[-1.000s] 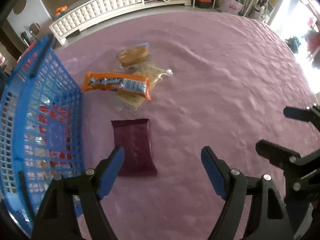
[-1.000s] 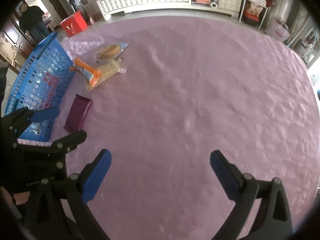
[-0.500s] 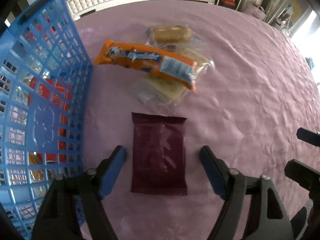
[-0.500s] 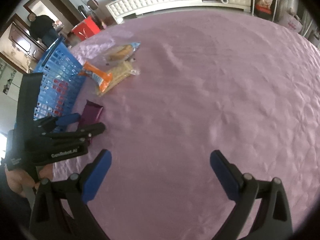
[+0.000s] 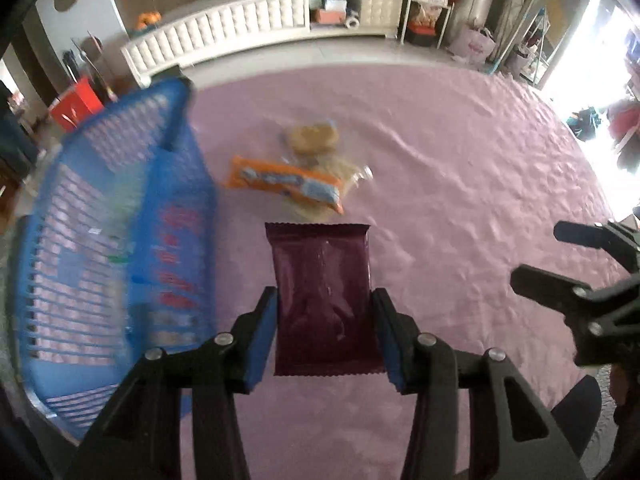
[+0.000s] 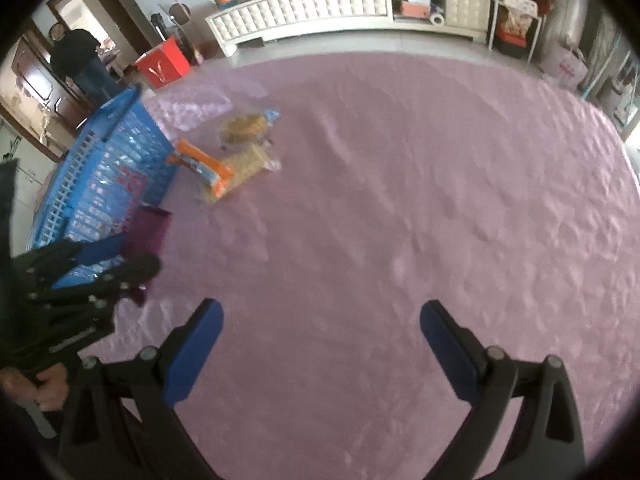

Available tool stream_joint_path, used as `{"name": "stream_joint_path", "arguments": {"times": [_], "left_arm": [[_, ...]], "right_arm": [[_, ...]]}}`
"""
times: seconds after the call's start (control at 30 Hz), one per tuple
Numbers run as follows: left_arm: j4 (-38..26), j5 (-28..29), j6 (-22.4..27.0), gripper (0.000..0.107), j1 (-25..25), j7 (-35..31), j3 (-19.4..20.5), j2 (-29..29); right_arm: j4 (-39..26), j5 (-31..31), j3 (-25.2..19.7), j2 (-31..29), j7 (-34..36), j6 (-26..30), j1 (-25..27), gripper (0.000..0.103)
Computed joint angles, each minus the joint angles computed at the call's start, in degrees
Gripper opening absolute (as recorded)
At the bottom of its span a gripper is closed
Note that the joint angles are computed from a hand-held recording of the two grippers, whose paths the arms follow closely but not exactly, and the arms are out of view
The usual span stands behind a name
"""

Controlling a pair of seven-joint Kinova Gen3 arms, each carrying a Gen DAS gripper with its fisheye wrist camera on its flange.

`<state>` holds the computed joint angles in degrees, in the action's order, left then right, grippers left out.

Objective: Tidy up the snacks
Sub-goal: 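Grasp the dark purple packet with the left tool, then carry the purple packet over the basket while the right tool grasps the orange candy bar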

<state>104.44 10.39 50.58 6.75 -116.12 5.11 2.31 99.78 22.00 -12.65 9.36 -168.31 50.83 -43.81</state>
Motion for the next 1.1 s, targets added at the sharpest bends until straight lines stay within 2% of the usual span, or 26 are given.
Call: {"name": "stream_joint_path", "arguments": {"times": [0.2, 0.37, 0.57, 0.7, 0.9, 1.03, 1.07, 1.1], "left_arm": [[-7.0, 6.2, 7.1, 0.044, -5.8, -8.9, -3.2, 0.0], [-9.5, 8.0, 8.2, 0.044, -9.0, -11.1, -4.8, 0.6], [-13.4, 7.8, 8.9, 0.044, -13.0, -12.5, -5.8, 5.0], [-15.9, 6.4, 9.4, 0.044, -14.5, -12.7, -5.2, 8.7], [-17.8, 5.1, 10.0, 0.044, -15.3, -13.0, -3.7, 13.2], [-17.8, 4.7, 9.4, 0.044, -15.2, -13.8, -3.0, 14.1], [-17.9, 4.4, 9.4, 0.044, -15.0, -13.7, -2.9, 14.2], [-17.9, 4.3, 9.3, 0.044, -14.8, -13.7, -2.8, 14.3]], "right_arm": [[-11.8, 3.3, 0.0, 4.2, 5.6, 9.9, -3.0, 0.1], [-19.8, 4.2, 1.5, 8.6, 12.3, 12.3, -4.4, 0.1], [-28.8, 2.7, 4.2, 16.5, 23.3, 13.7, -5.1, 0.099], [-34.7, 0.9, 6.1, 22.1, 29.4, 15.6, -5.9, 0.081], [-39.4, -4.1, 8.0, 28.9, 34.6, 15.4, -4.0, 0.078], [-44.2, -6.9, 8.8, 32.8, 38.2, 17.9, -2.8, 0.073], [-45.0, -7.1, 9.1, 33.3, 39.1, 18.3, -2.8, 0.069], [-46.1, -7.4, 9.3, 33.9, 40.0, 18.9, -2.8, 0.053]]}}
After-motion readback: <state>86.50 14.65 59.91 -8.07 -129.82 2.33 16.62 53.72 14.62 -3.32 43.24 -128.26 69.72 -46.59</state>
